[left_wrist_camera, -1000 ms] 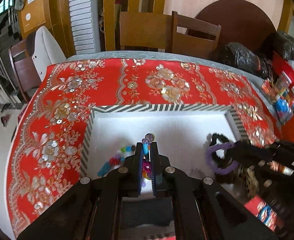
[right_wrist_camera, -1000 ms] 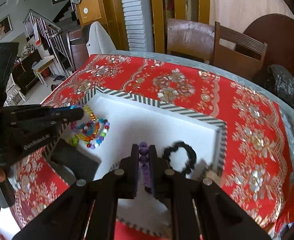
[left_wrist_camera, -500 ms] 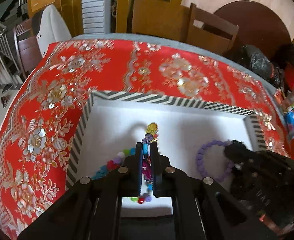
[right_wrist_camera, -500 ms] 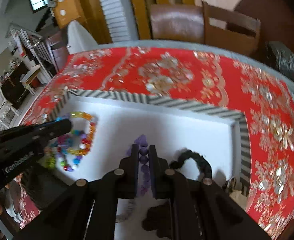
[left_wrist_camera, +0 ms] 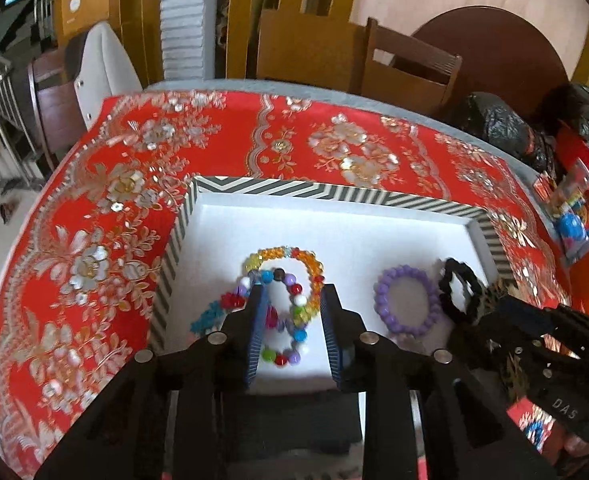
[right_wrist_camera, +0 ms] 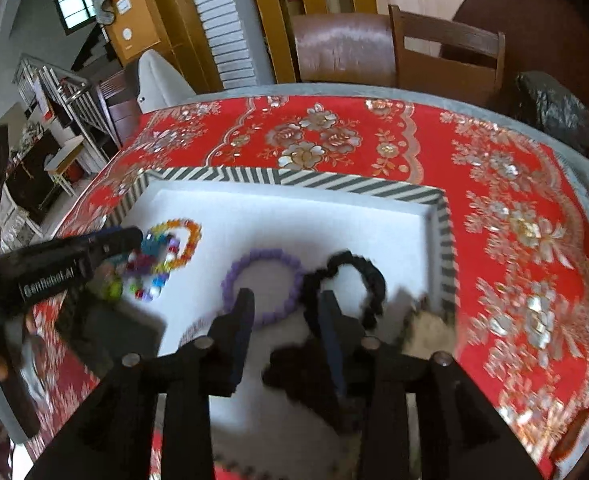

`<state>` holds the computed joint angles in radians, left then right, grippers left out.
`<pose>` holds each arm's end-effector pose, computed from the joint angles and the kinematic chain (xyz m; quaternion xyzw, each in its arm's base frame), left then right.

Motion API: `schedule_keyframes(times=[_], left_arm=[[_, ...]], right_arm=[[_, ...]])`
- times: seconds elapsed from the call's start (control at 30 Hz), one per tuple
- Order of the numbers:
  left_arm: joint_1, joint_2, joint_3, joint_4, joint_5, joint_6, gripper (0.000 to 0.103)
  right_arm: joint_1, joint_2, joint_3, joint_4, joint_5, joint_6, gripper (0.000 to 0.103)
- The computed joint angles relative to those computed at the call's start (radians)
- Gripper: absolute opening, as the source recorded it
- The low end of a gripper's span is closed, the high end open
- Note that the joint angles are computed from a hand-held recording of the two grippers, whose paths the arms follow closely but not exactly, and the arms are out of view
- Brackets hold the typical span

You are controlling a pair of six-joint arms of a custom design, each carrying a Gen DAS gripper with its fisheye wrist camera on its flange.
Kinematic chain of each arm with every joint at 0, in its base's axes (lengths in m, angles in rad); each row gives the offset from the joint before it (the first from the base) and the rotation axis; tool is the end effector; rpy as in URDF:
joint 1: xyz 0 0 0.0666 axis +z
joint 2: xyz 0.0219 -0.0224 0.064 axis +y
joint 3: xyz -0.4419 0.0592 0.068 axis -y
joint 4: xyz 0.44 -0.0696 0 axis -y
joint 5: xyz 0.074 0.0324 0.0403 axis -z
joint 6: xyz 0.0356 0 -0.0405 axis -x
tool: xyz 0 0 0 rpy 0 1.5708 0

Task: Organize jewelry
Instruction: 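Open the left gripper on the orange bracelet while the right gripper releases the purple bracelet, then move the left tool to the red satin bow while the right tool moves to the blue bracelet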

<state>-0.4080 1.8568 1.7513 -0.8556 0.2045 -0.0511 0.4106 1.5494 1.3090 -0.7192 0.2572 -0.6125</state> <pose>0.6501 -0.2893 0.3997 0.2457 0.9170 -0.1488 0.2766 0.5262 0.2188 0.3802 0.1337 0.9371 0.0394 0.3201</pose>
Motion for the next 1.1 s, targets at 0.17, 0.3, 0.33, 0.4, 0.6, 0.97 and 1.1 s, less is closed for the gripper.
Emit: schedule_keyframes(times=[0.17,0.3,0.33,0.4,0.6,0.97,1.1], left_arm=[[-0.006,-0.096,-0.107,0.07,-0.023,-0.016,0.032],[-0.014,-0.167,-0.182,0.117,-0.062,-0.014,0.032],[-0.016,-0.187,-0.204,0.13,-0.067,-0.017,0.032],[-0.021,-0.223,-0.241,0.148,-0.074,-0.024,0.032],[-0.041,-0.323,-0.34,0.178,-0.092,-0.044,0.032],[-0.068,-0.407,-0.418,0.193,-0.074,-0.062,0.032],[-0.068,-0.417,-0.432,0.207,-0.086,-0.068,0.032]], right_arm=[[0.026,-0.081,-0.062,0.002,0.022,-0.024,0.037],[0.05,-0.141,-0.108,0.008,0.048,-0.046,0.045],[0.056,-0.151,-0.116,0.003,0.054,-0.047,0.045],[0.072,-0.172,-0.13,-0.012,0.071,-0.053,0.045],[0.114,-0.241,-0.175,-0.023,0.099,-0.09,0.047],[0.169,-0.298,-0.202,-0.045,0.147,-0.136,0.052],[0.176,-0.299,-0.196,-0.055,0.153,-0.123,0.052]])
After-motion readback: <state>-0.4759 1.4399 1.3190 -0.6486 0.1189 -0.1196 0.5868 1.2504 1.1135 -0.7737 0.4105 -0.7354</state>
